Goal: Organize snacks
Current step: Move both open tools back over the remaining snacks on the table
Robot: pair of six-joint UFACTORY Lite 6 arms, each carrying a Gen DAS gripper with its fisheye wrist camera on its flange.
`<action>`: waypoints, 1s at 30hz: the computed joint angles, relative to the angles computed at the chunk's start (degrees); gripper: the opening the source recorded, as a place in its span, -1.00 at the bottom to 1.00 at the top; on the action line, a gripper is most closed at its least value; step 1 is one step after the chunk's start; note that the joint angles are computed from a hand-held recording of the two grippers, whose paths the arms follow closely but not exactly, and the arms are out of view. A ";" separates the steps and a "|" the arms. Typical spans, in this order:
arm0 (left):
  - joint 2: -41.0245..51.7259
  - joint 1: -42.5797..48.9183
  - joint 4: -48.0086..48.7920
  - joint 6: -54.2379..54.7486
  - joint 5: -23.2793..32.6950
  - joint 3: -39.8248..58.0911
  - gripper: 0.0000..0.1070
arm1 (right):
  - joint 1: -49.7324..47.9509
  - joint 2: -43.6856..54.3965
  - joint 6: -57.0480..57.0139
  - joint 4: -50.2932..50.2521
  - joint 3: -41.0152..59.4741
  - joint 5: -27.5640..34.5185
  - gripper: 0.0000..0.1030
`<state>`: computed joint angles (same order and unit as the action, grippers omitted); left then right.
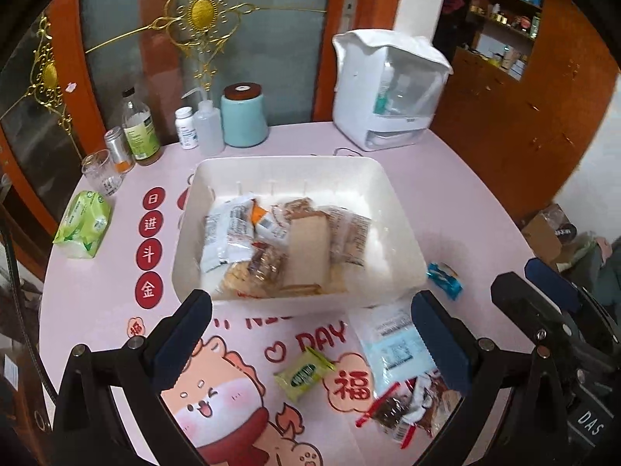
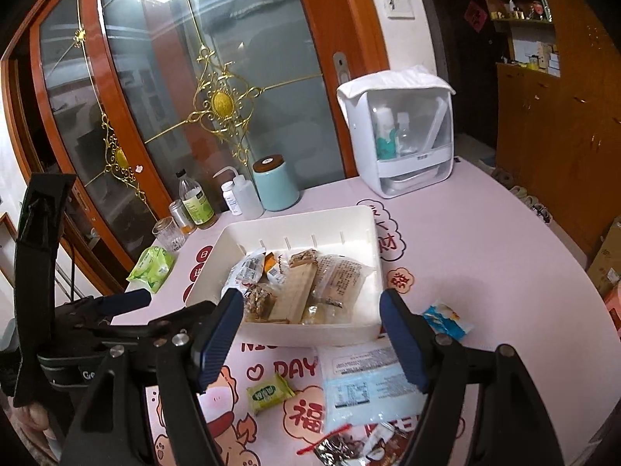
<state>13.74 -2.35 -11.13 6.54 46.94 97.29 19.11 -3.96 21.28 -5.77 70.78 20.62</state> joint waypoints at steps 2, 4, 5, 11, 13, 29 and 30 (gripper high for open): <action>-1.88 -0.50 -1.54 0.75 0.22 -2.03 0.91 | -0.36 -2.45 1.44 -2.12 -2.18 0.00 0.43; -3.89 -0.95 -2.94 1.64 0.11 -4.37 0.91 | -0.64 -5.17 4.25 -5.61 -4.72 0.03 0.43; -4.80 -1.38 -3.00 1.66 -0.07 -5.40 0.91 | -0.88 -6.38 5.46 -7.03 -5.80 0.18 0.43; -10.31 -4.73 -2.79 2.65 -2.06 -12.67 0.91 | -5.67 -12.73 -0.24 -3.68 -13.67 1.32 0.43; -12.02 -6.44 -1.81 2.30 -3.23 -15.69 0.91 | -8.11 -14.81 -3.93 -1.04 -17.15 1.61 0.43; -12.34 -18.55 1.49 2.92 -12.02 -36.46 0.91 | -23.42 -17.18 -38.84 28.44 -38.05 1.65 0.42; -11.46 -18.73 1.33 3.11 -12.36 -36.93 0.91 | -23.51 -16.40 -40.09 29.57 -38.37 1.24 0.42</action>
<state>2.28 -21.07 -9.80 9.65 34.58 60.36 -4.40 -20.36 -18.80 23.80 32.41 21.86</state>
